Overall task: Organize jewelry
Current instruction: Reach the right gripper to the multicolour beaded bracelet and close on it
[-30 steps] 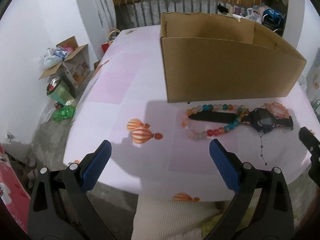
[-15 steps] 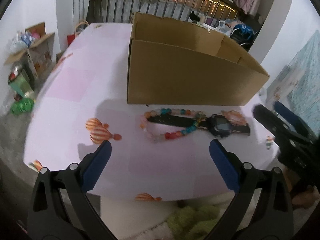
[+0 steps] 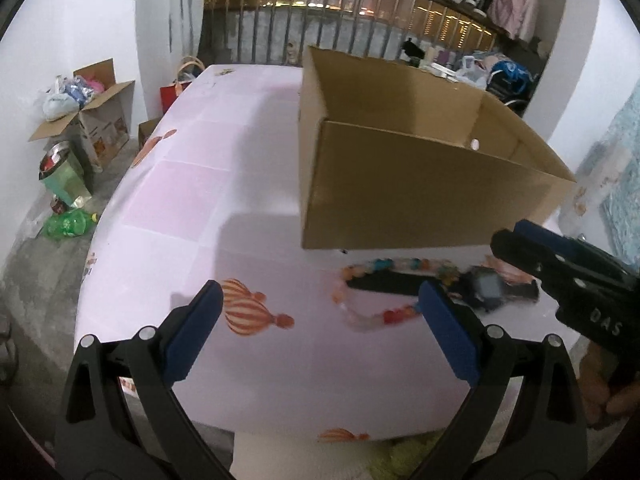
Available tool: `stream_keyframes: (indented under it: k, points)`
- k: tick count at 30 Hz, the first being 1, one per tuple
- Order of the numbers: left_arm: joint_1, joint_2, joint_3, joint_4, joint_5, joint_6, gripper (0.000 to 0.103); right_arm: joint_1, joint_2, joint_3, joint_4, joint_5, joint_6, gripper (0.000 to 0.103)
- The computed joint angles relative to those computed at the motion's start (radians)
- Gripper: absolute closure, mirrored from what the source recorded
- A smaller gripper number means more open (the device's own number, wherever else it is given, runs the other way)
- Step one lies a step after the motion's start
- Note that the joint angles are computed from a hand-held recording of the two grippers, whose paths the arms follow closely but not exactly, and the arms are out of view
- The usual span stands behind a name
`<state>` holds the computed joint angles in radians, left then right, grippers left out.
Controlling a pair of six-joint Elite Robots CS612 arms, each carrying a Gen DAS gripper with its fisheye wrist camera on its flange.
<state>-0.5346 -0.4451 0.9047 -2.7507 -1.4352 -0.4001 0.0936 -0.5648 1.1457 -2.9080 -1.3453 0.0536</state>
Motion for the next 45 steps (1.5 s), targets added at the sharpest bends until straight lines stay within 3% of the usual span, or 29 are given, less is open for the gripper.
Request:
stream_keyframes:
  k: [4, 11, 20, 32, 42, 45]
  points:
    - [0.001, 0.023, -0.042, 0.032, 0.016, 0.035, 0.009, 0.005, 0.016, -0.041, 0.088, 0.025, -0.04, 0.072]
    - [0.002, 0.057, -0.102, 0.087, -0.025, 0.098, 0.045, 0.013, 0.038, -0.104, 0.218, 0.006, -0.098, 0.082]
    - [0.007, 0.078, -0.14, 0.139, -0.066, 0.156, 0.071, 0.02, 0.067, -0.169, 0.333, -0.025, -0.163, 0.091]
    - [0.015, 0.106, -0.198, 0.219, -0.088, 0.155, 0.084, 0.022, 0.093, -0.222, 0.407, -0.045, -0.217, 0.091]
    - [0.012, 0.105, -0.203, 0.234, -0.08, 0.165, 0.085, 0.033, 0.106, -0.271, 0.489, -0.091, -0.424, 0.091]
    - [0.013, 0.107, -0.205, 0.229, -0.1, 0.159, 0.093, 0.03, 0.116, -0.295, 0.519, -0.076, -0.441, 0.093]
